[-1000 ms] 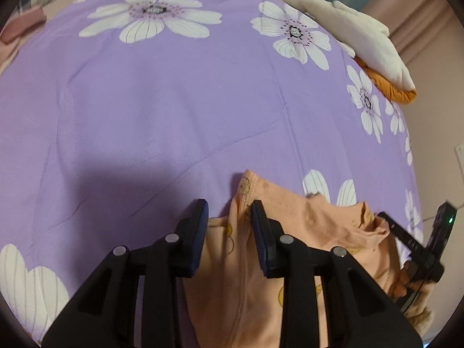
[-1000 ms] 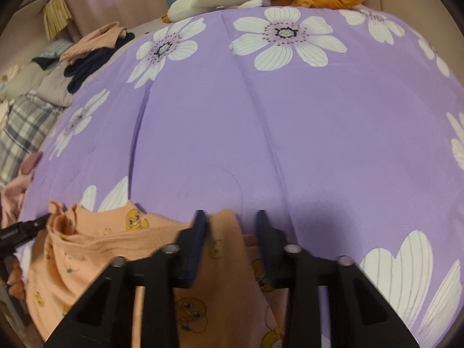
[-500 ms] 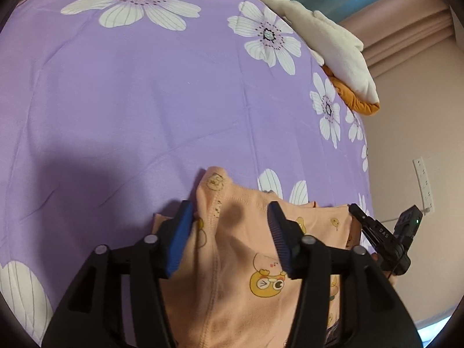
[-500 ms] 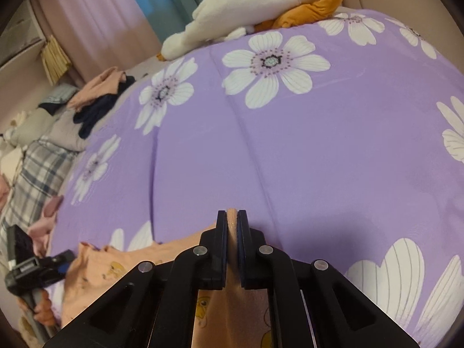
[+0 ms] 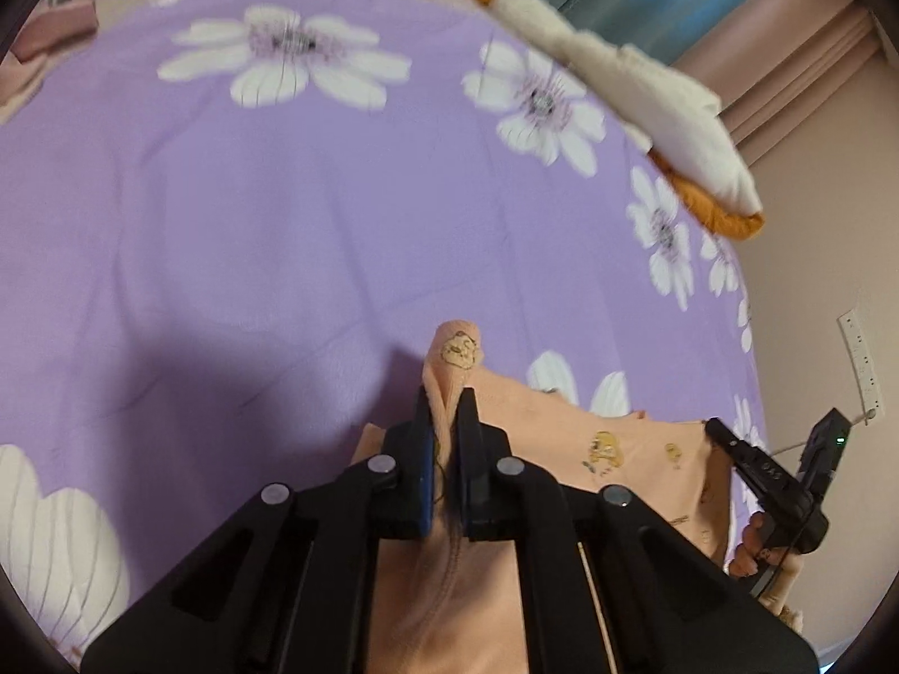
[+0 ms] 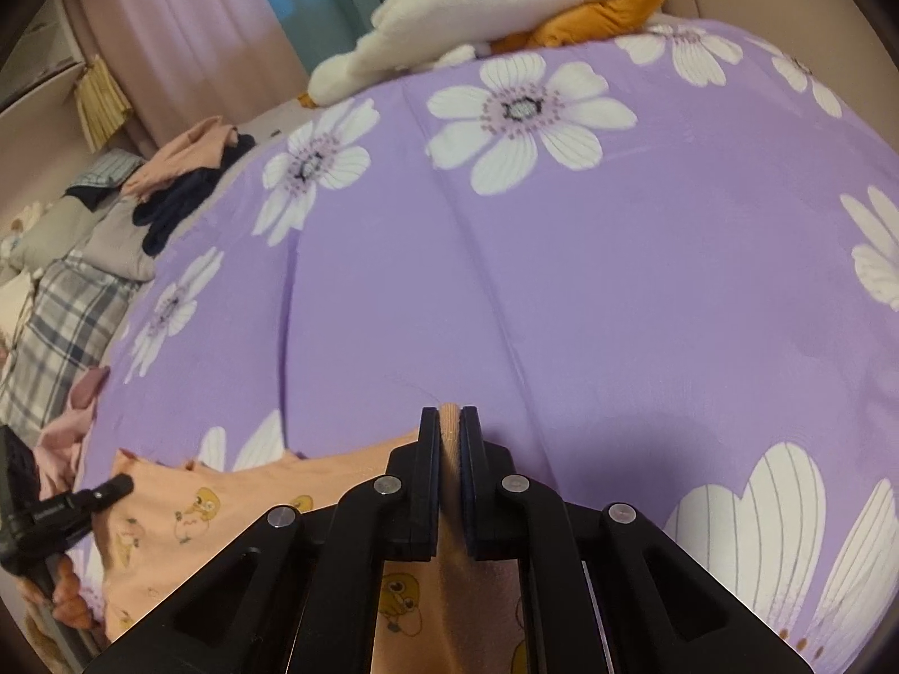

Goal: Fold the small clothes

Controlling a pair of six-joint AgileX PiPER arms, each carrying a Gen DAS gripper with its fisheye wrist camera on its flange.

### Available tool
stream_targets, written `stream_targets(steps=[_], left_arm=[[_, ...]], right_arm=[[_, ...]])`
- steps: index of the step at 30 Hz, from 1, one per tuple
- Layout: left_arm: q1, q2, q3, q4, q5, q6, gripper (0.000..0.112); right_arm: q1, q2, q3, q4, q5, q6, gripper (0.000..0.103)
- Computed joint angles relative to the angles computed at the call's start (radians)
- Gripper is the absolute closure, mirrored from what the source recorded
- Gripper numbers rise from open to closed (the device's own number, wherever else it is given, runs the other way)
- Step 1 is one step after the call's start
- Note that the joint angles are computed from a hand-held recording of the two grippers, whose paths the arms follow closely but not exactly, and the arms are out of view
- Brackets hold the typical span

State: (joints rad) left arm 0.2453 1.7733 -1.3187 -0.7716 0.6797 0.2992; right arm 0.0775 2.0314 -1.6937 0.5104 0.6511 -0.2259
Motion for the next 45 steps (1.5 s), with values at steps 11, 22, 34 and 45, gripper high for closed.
stream_targets(steps=[11, 22, 34, 45], left_arm=[[-0.024, 0.043, -0.012, 0.200, -0.025, -0.197, 0.098], [-0.017, -0.214, 0.187, 0.211, -0.078, -0.219, 0.042], [0.025, -0.304, 0.411, -0.064, 0.014, 0.004, 0.042], [0.040, -0.207, 0.413, -0.284, 0.067, 0.205, 0.070]], right_arm=[[0.016, 0.086, -0.089, -0.086, 0.076, 0.134, 0.096], [0.107, -0.211, 0.238, -0.439, -0.087, 0.377, 0.042], [-0.135, -0.383, 0.561, 0.337, 0.024, -0.231, 0.041], [-0.204, -0.230, 0.588, 0.663, 0.187, -0.512, 0.041]])
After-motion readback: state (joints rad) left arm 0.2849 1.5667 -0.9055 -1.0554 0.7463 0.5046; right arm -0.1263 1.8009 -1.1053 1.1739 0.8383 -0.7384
